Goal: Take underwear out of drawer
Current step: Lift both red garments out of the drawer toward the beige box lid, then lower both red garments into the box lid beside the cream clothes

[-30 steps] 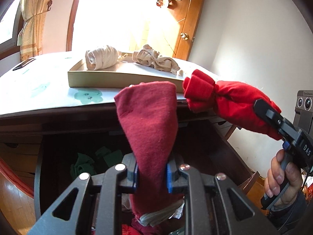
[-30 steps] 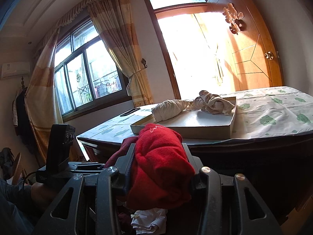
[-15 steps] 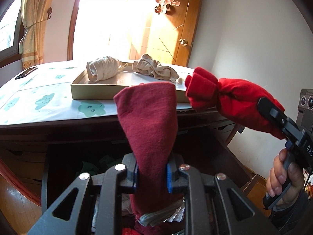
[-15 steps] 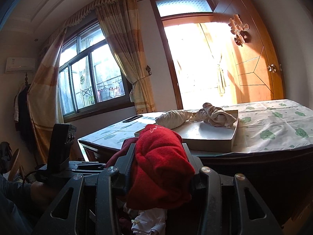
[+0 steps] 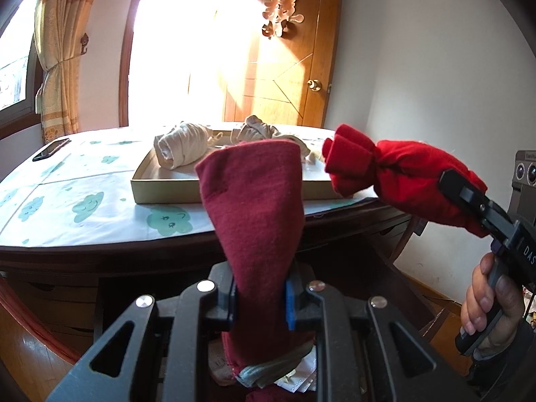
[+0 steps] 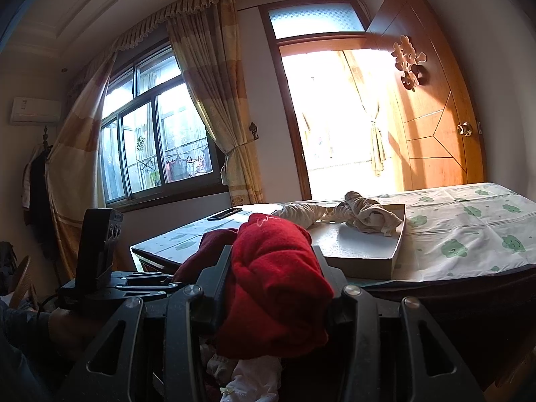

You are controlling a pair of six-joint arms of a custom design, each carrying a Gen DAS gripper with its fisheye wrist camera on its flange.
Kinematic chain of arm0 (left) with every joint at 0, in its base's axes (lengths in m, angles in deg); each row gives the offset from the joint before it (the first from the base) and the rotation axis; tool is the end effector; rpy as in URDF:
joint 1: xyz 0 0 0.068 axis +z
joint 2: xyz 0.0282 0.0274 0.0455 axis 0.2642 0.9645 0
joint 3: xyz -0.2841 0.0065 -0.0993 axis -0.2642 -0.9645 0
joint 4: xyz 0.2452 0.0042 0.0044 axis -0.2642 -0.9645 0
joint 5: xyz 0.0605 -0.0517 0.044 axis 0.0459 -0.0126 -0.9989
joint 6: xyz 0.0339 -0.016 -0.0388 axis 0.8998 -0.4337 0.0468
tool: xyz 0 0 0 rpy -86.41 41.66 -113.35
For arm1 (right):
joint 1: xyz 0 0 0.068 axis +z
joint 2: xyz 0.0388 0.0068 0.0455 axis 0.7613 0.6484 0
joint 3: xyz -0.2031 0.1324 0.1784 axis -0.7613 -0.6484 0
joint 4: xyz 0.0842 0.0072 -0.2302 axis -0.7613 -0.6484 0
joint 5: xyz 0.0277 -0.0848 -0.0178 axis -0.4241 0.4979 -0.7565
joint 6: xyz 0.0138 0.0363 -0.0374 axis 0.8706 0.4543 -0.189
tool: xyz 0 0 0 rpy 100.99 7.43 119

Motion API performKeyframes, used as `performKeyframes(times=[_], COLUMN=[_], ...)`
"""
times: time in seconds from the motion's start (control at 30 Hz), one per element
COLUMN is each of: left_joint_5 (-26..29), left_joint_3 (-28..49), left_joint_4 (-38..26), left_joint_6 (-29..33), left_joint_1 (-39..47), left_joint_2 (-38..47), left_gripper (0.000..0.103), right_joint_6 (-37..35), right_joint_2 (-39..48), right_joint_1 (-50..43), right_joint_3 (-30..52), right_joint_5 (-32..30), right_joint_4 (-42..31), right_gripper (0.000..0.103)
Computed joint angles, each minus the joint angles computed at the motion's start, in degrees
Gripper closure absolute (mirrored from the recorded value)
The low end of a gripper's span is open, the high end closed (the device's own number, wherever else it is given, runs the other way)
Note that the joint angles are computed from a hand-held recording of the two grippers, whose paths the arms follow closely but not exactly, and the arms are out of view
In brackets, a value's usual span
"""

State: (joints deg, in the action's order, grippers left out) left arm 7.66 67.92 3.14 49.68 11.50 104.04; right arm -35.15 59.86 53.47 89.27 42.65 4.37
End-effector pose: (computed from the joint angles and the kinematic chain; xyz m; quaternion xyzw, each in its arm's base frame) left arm 0.2751 -0.0294 0.2155 0.1134 0.8524 -0.1486 0.4883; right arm 0.3153 0.0396 0.2148 -0.1506 0.7282 0.2607 0.6157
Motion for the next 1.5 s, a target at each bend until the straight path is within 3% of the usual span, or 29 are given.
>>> performKeyframes(times=[0.93,1.5], left_joint_5=[-0.23,-1.77], left_joint_3=[7.03,18.14], left_joint_4=[-4.15,-9.91], left_joint_6=[0.89,3.38], left_joint_1=[-0.39,-1.2], left_joint_2=[0.9,5.51], left_gripper=[0.085,0.085], right_joint_6=[-1.67,-3.47], right_joint_2=[0.4,2.7], right_joint_1=[0.52,-0.35], right_joint_3=[5.97,16.73], right_joint_5=[0.48,1.86], right_joint_4=[-4.85,-15.25], right_gripper=[0.057,0.057])
